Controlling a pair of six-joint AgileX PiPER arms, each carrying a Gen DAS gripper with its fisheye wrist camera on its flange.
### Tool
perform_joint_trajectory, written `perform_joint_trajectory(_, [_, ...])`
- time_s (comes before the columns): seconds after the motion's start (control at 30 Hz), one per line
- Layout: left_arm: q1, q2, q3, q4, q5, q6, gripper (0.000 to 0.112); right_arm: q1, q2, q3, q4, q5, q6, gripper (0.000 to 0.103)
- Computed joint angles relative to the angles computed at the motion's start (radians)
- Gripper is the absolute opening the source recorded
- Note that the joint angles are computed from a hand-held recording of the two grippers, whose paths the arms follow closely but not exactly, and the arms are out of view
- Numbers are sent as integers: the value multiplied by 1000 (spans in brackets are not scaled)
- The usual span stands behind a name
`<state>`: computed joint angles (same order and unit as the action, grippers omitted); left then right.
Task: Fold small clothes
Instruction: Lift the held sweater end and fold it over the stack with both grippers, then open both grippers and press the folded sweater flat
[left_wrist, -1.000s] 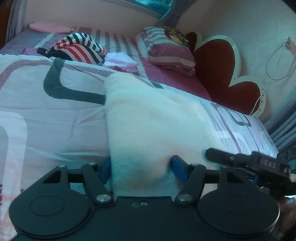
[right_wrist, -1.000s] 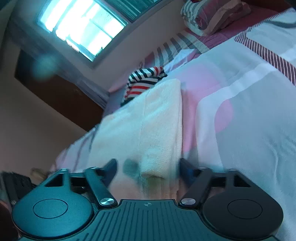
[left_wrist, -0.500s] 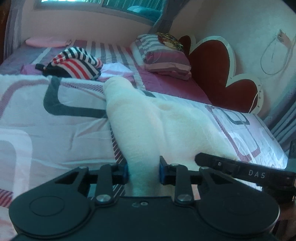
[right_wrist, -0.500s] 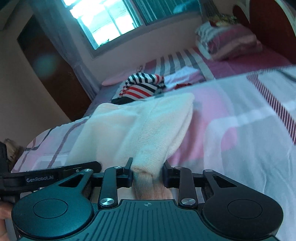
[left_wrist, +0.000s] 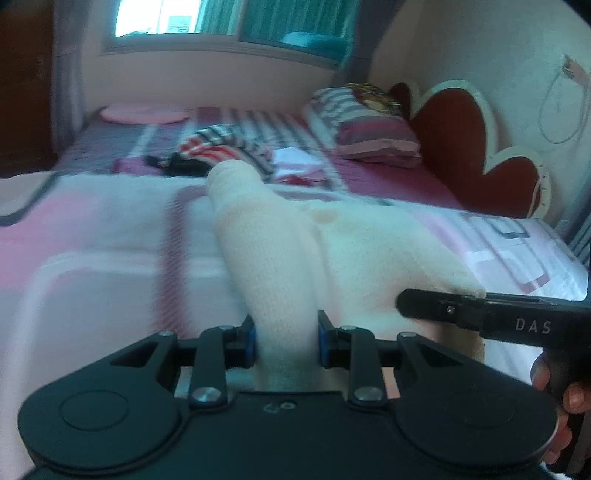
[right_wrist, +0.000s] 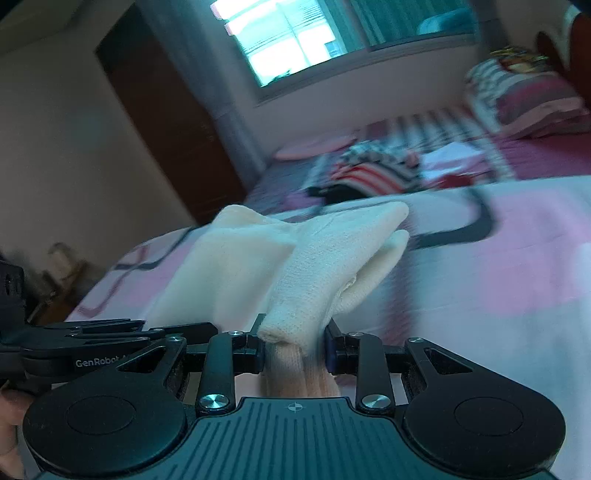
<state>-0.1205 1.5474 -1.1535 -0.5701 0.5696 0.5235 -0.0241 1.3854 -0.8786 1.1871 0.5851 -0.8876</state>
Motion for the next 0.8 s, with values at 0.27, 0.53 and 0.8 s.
perform_joint_trajectory(0.27, [229, -91, 113, -29, 74, 180, 32, 340, 92, 11, 178, -190, 6, 29])
perform_joint_trajectory(0.53, [261, -139, 237, -78, -75, 243, 69, 352, 143, 80, 388, -288, -174, 40])
perform_joint_trajectory(0.8, [326, -276, 243, -148, -36, 421, 25, 468, -34, 129, -127, -561, 285, 41])
